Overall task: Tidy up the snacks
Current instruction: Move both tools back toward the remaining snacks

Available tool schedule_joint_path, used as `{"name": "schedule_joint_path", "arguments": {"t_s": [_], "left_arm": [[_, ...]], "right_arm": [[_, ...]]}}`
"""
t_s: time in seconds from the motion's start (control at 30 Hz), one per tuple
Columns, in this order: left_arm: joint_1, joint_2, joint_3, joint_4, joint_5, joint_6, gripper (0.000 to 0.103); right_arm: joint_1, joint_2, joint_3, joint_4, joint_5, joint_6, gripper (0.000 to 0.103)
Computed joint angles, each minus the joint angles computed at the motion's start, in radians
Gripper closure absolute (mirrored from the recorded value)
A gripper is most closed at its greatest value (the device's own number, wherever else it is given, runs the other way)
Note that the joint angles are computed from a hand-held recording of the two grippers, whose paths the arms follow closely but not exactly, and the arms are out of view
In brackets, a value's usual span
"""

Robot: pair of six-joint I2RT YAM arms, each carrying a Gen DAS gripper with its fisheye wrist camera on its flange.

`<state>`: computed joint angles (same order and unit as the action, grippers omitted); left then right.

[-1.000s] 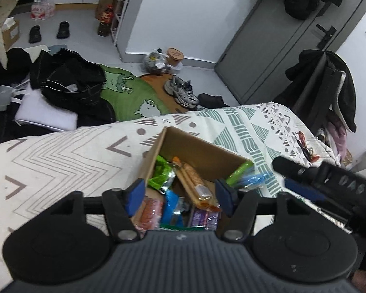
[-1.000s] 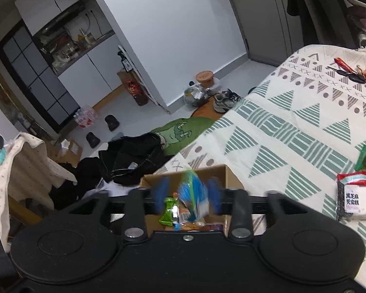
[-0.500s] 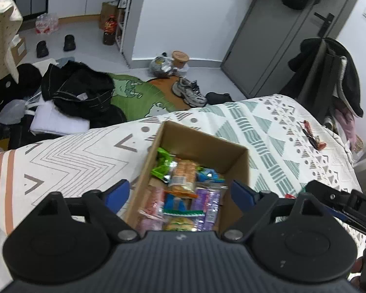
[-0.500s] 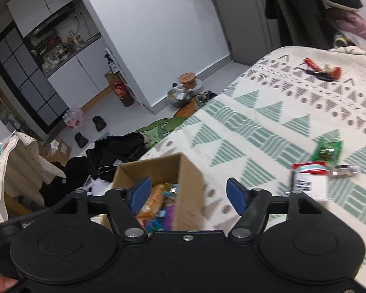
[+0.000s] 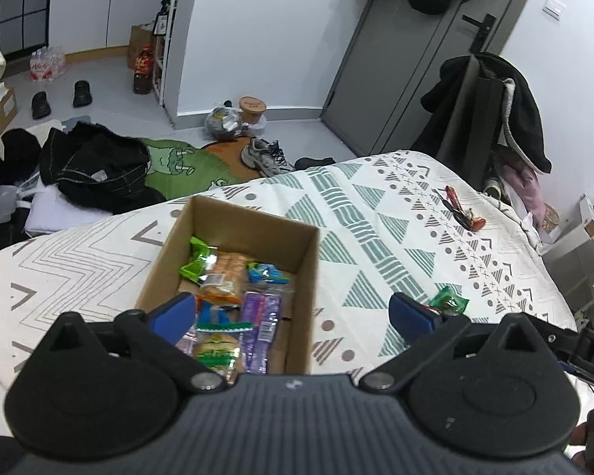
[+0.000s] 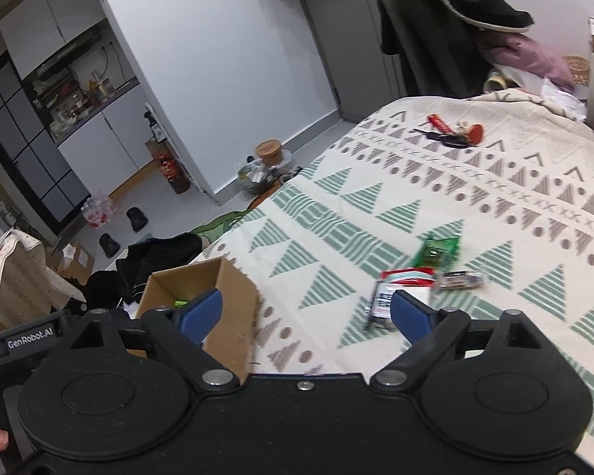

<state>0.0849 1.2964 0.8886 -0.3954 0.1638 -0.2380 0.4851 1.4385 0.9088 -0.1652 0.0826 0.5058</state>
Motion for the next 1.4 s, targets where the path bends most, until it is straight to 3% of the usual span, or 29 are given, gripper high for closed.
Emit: {"name": "schedule_joint_path", "arguments": {"t_s": [0.1, 0.5, 0.67, 0.87, 1.03, 1.2, 1.4], "left_arm": [[-0.046, -0.023, -0.009, -0.008, -0.024, -0.017, 0.0], [-0.256, -0.035, -0.024, 0.002, -0.158, -0.134, 0.0], [-0.327, -0.001, -0.024, 0.03, -0.198, -0.163, 0.0], [-0.415, 0.076, -0.025, 0.089, -0.281, -0.188, 0.0], [-0.474, 0.165, -0.012, 0.148, -0.322, -0.214, 0.001], [-0.511, 0.262, 0.02, 0.198, -0.331, -0.228, 0.003], [-0.538, 0.381, 0.072, 0.247, -0.333, -0.258, 0.006]], "right_arm": [[-0.033, -0.048, -0.047, 0.008, -0.016, -0.017, 0.0], [-0.225, -0.142, -0.148, 0.006, -0.144, -0.109, 0.0], [-0.296, -0.136, -0.251, 0.134, -0.187, -0.108, 0.0], [-0.365, -0.05, -0.272, 0.21, -0.248, -0.11, 0.0], [-0.423, 0.029, -0.264, 0.268, -0.315, -0.106, 0.008], [-0.472, 0.109, -0.246, 0.315, -0.374, -0.104, 0.023], [-0.495, 0.197, -0.208, 0.341, -0.382, -0.117, 0.024]]}}
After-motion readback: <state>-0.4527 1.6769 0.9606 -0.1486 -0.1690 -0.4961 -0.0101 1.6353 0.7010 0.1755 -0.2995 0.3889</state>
